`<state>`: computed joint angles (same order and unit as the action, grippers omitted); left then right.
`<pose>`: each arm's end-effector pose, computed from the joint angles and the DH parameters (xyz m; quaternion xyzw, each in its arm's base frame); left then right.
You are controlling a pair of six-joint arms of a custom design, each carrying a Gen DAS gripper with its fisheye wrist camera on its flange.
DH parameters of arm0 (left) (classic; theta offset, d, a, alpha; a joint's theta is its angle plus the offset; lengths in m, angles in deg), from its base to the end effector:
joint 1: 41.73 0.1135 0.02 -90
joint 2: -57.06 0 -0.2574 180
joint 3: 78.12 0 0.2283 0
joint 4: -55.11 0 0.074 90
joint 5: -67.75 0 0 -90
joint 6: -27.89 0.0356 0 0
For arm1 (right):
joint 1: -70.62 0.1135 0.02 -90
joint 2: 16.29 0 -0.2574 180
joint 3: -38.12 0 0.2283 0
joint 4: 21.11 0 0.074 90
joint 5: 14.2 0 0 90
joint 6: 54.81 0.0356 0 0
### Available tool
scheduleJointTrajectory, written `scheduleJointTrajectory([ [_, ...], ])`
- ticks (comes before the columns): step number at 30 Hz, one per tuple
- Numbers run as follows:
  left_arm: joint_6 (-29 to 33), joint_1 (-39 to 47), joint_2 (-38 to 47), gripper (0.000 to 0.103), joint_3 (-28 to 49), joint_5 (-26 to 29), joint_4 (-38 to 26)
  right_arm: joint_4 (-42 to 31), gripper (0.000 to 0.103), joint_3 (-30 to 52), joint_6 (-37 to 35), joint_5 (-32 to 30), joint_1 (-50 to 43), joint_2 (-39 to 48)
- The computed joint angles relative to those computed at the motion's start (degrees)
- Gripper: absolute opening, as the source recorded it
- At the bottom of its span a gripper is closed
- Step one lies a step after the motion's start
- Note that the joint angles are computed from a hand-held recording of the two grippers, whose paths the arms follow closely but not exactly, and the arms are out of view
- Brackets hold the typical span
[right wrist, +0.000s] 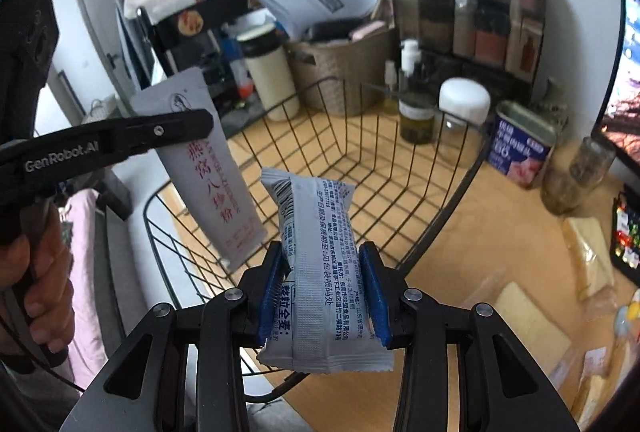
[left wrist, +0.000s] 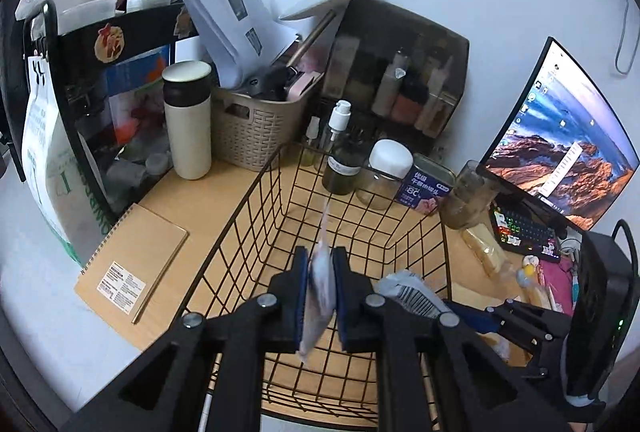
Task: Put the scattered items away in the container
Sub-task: 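Carry both packets to the wire basket and open both grippers, then return both tools to the desk above the remaining packets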
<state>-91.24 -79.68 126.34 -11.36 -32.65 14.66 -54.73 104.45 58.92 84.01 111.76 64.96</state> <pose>0.1907 -0.1405 0.2699 0.0342 0.9133 -0.1503 0.3771 0.2095 0.1763 0.2273 -0.1161 0.9259 0.1329 0.3339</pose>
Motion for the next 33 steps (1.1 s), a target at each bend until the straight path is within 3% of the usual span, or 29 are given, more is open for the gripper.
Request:
scheduleJointTrajectory([
  [4,-0.43,0.46,-1.35,0.036,-0.82,-0.41,1.05,-0.87,0.041,-0.10,0.41,0.68,0.60,-0.74],
  [6,-1.23,0.59,-2.18,0.050,-0.93,-0.64,1.04,-1.28,0.042,0.01,0.64,0.39,0.57,-0.91],
  [8,-1.40,0.70,-2.17,0.056,-0.60,-0.86,0.70,-1.49,0.044,0.21,0.33,0.03,0.40,-0.97],
  [11,-1.63,0.56,-1.66,0.057,-0.01,-0.57,0.21,-1.39,0.051,0.12,-0.17,-0.91,0.06,-1.65],
  [16,-1.86,-0.85,-1.03,0.057,1.21,-1.41,-0.65,-2.10,0.053,-0.31,0.08,-1.25,-0.62,-3.42],
  [23,-2.98,-6.64,2.33,0.063,5.90,-5.30,-2.40,-7.01,0.057,-3.67,0.81,3.22,-2.68,-16.71],
  [26,-3.46,-11.60,5.54,0.066,9.66,-8.21,-2.61,-13.09,0.060,-4.72,1.62,10.02,-2.64,-26.81],
  [30,-4.23,-20.02,12.97,0.068,18.85,-15.61,-5.22,-25.78,0.064,-1.73,3.69,24.79,0.29,-39.12],
  [32,-3.96,-24.37,17.28,0.071,24.30,-19.83,-7.37,-34.12,0.072,0.85,7.29,36.77,5.24,-45.23],
  [33,-3.22,-26.09,19.78,0.073,27.63,-21.41,-9.16,-40.93,0.074,2.89,12.47,45.27,10.52,-47.53],
])
